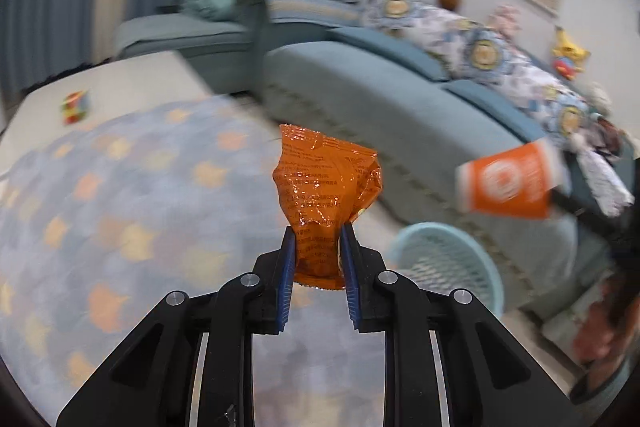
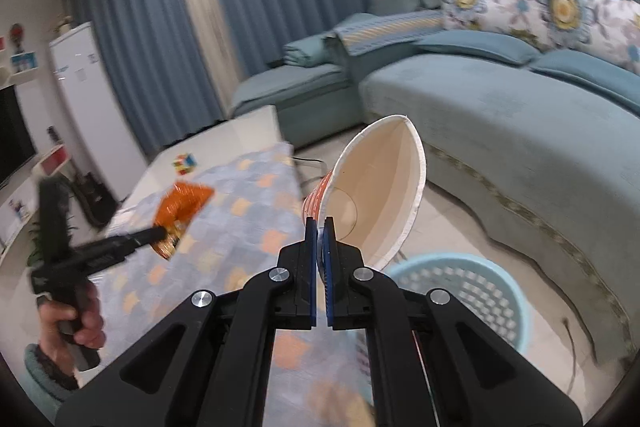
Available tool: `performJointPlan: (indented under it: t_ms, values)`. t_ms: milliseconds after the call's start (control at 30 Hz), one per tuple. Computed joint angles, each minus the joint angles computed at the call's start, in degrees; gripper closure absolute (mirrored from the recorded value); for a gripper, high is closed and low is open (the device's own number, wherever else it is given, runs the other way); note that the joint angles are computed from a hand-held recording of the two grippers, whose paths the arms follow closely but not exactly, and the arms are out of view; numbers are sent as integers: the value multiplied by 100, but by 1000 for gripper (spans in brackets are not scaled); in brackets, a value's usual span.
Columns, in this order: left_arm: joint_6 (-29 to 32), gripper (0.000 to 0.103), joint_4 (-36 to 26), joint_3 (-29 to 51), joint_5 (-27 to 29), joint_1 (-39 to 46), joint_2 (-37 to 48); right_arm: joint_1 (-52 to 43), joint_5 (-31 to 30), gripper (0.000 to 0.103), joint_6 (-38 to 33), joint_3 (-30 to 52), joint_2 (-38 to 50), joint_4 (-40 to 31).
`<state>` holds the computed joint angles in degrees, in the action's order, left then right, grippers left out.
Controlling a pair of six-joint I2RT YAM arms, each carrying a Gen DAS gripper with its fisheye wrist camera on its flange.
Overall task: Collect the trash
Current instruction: 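Carry the orange bag and cup over the basket and open both tools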
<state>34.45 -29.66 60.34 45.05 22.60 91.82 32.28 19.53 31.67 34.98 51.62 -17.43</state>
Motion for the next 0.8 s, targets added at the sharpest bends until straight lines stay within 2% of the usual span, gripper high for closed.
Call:
performJointPlan:
  t_ms: [200, 300, 467, 500, 533, 567, 633, 667, 733, 767, 800]
  values:
    - [-1035, 83, 691, -835, -415, -1668, -636, -1222, -649, 101, 216, -704, -636, -651]
    - [-1493, 83, 1065, -1087, -700, -2419, -569, -2083, -1406, 101, 128, -1042, -488, -639]
    - [-1892, 80, 1534, -1297, -1197, -3238, -185, -2668, -1873, 101, -10, -1355, -108, -469]
    - [-1929, 79, 1595, -1309, -1269, -3361, -80, -2756, -1955, 100, 15, -1433, -91, -468]
    - [-1922, 72, 1607, -1288, -1252, -3429, 27, -2826, -2027, 100, 32, -1498, -111, -466]
    - [-1951, 59, 1712, -1311, -1297, -3511, 111, -2939, -2132, 100, 12, -1559, -146, -465]
    - [-2084, 44, 1987, -1428, -1441, -3574, 143, -3174, -2318, 95, -48, -1669, -306, -556]
    - [-2084, 39, 1932, -1415, -1391, -3555, 162, -3225, -2331, 91, -59, -1714, -473, -670]
    - [-2033, 36, 1791, -1377, -1276, -3488, 225, -3317, -2389, 81, -90, -1792, -838, -901]
    - [-2009, 33, 1764, -1403, -1288, -3463, 208, -3331, -2387, 70, -92, -1827, -1089, -1077]
    - [-1945, 30, 1703, -1463, -1269, -3389, 138, -3297, -2344, 55, -71, -1799, -1151, -1138]
